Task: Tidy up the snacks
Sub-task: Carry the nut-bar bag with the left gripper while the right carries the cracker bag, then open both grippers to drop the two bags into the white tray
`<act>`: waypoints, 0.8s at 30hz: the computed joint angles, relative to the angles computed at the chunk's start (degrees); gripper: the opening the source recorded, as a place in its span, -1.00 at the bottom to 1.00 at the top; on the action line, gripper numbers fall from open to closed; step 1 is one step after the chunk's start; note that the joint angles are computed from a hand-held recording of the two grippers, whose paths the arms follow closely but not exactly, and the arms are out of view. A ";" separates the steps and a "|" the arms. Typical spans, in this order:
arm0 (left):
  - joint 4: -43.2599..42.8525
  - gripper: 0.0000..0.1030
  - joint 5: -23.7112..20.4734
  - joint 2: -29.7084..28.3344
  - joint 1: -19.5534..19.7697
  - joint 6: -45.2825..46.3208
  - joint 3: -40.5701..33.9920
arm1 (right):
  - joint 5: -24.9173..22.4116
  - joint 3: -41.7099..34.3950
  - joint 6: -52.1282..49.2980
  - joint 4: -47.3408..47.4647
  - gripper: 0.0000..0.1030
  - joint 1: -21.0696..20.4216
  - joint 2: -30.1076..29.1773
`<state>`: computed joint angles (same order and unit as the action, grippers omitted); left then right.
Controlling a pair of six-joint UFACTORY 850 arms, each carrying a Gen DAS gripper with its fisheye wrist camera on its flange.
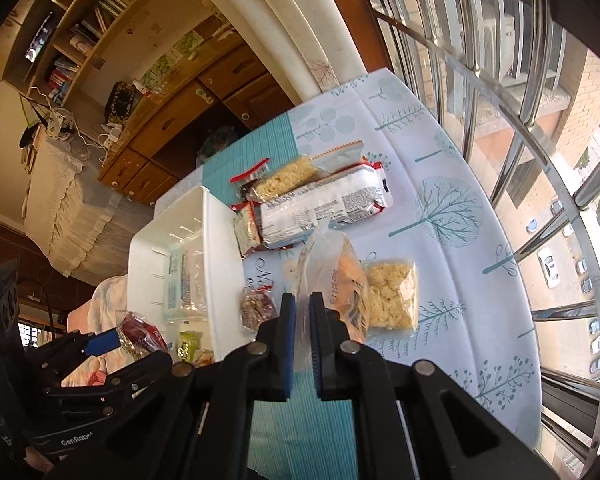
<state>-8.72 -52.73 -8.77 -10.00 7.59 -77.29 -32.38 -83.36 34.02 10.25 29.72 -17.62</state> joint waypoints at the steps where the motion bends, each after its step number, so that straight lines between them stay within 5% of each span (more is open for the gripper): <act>1: -0.58 0.22 0.48 0.89 0.55 0.40 0.73 | -0.99 -0.82 1.81 -2.16 -0.99 0.55 -0.27; 24: -21.26 0.23 8.16 14.52 19.68 23.26 13.92 | -4.20 -20.38 8.55 -13.34 -0.99 11.64 -10.55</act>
